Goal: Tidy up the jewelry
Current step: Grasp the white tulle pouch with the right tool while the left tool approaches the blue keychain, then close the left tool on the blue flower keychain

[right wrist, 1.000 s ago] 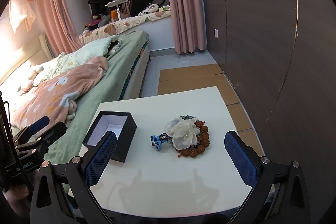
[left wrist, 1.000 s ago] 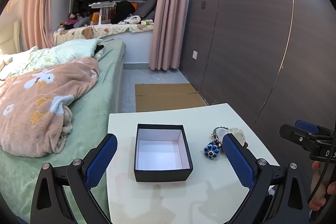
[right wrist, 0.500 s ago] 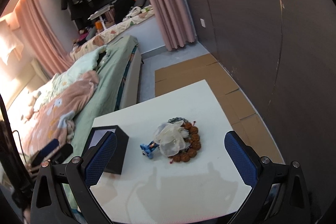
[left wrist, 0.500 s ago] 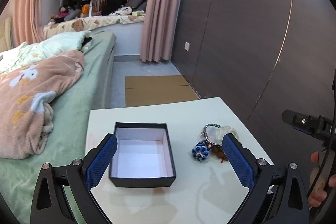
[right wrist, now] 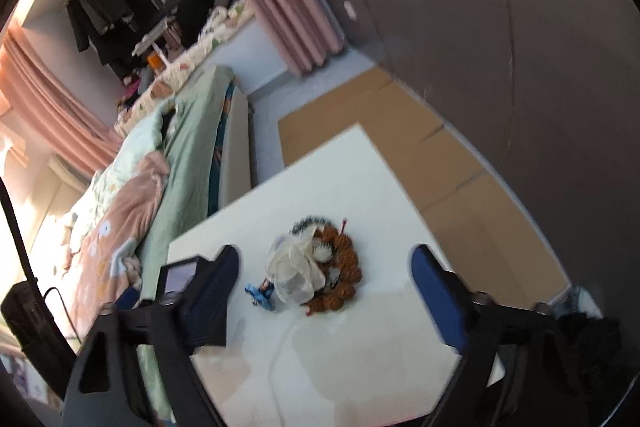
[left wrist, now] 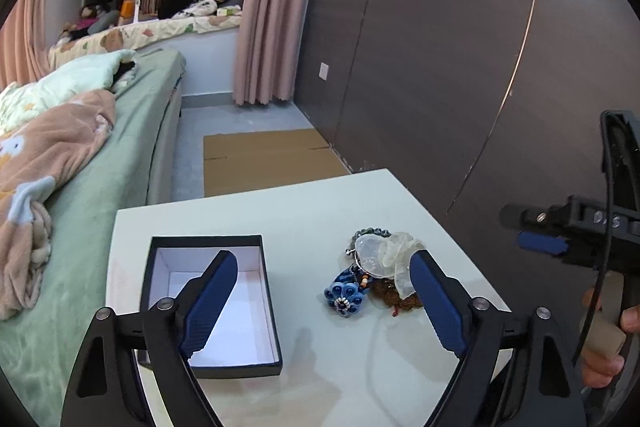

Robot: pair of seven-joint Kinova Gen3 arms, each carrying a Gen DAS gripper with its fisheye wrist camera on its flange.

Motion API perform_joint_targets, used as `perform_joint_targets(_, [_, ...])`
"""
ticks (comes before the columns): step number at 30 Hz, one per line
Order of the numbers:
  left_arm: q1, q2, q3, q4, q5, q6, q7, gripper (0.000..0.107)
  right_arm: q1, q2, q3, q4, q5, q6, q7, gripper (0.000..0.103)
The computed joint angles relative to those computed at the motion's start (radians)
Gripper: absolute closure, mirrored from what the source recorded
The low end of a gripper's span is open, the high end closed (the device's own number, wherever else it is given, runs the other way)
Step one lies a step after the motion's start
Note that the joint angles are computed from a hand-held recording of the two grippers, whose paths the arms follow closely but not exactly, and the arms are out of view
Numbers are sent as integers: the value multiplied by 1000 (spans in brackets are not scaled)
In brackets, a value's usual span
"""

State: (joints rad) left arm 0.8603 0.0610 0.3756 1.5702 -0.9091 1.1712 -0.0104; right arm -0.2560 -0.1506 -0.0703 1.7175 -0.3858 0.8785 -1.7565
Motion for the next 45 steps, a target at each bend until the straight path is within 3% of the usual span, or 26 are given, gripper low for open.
perform_joint_targets(6, [-34, 9, -24, 2, 55, -59, -47, 23, 5, 98, 18, -13, -126, 40, 81, 29])
perform_joint_targets(12, [-88, -4, -48, 15, 158, -151, -125, 26, 9, 175, -19, -51, -108, 55, 49, 34])
perform_joint_targets(17, [-137, -16, -61, 29, 246, -223, -192, 41, 22, 228, -33, -83, -145, 80, 74, 39])
perform_joint_targets(18, [-149, -18, -64, 33, 268, -240, -204, 42, 25, 244, -37, -92, -157, 89, 86, 49])
perform_joint_targets(21, [-181, -25, -70, 48, 326, -291, -240, 48, 37, 286, -46, -112, -184, 117, 105, 95])
perform_joint_targets(22, [-187, -23, -70, 50, 339, -300, -251, 50, 44, 291, -47, -112, -194, 117, 110, 97])
perform_joint_targets(34, [-168, 48, -83, -8, 385, -300, -391, 50, 92, 165, -13, -50, -337, 18, 237, 100])
perform_joint_targets(41, [-114, 116, -115, -65, 391, -240, -459, 50, 101, 128, 24, -38, -365, 24, 262, 100])
perform_joint_targets(45, [-61, 150, -138, -97, 343, -181, -462, 50, 109, 129, 35, -39, -353, 36, 252, 100])
